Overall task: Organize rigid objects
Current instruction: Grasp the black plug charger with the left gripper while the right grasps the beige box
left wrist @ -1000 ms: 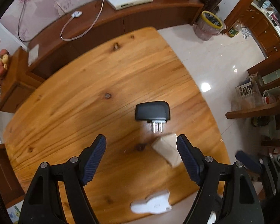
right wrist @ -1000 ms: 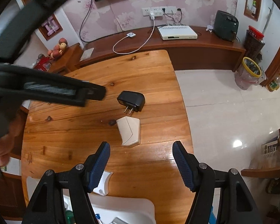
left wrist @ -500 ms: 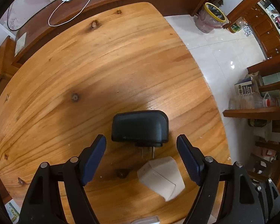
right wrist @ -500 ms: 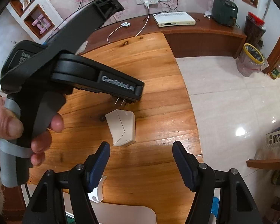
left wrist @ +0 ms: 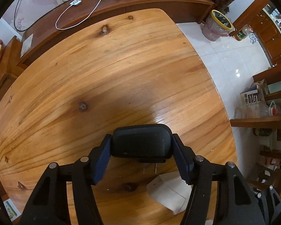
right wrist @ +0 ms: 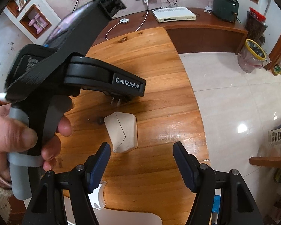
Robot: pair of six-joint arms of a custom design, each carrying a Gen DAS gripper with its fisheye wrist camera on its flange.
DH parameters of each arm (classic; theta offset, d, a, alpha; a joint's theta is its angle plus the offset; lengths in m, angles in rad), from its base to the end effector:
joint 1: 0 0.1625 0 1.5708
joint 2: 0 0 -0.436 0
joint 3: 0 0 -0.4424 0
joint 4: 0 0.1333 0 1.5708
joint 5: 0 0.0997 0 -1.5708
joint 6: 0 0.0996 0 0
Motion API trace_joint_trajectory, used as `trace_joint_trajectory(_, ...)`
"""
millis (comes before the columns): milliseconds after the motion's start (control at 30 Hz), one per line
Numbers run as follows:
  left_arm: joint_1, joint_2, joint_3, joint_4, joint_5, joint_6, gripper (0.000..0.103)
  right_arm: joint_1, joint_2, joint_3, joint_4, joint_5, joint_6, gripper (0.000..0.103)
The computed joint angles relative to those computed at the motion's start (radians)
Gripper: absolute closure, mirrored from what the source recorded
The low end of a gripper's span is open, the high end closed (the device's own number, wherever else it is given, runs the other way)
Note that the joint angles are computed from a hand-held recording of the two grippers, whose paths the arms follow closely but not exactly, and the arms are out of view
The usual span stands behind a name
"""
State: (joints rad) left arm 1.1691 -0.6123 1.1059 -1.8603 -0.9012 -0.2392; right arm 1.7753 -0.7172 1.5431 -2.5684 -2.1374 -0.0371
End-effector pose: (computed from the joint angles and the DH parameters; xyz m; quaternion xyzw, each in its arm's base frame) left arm -0.1442 -0.8385 0.1068 0.1096 0.9337 -0.0116 0.3405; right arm 0.2287 -0.7094 0.0581 0.0915 -0.9525 0.1053 0.2706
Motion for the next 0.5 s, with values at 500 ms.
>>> trace_joint_trajectory(500, 0.057, -0.170, 0.152, -0.083, 0.032, -0.140, 0.038, 0.023, 0.134, -0.184, 0.230, -0.062, 0.032, 0.033)
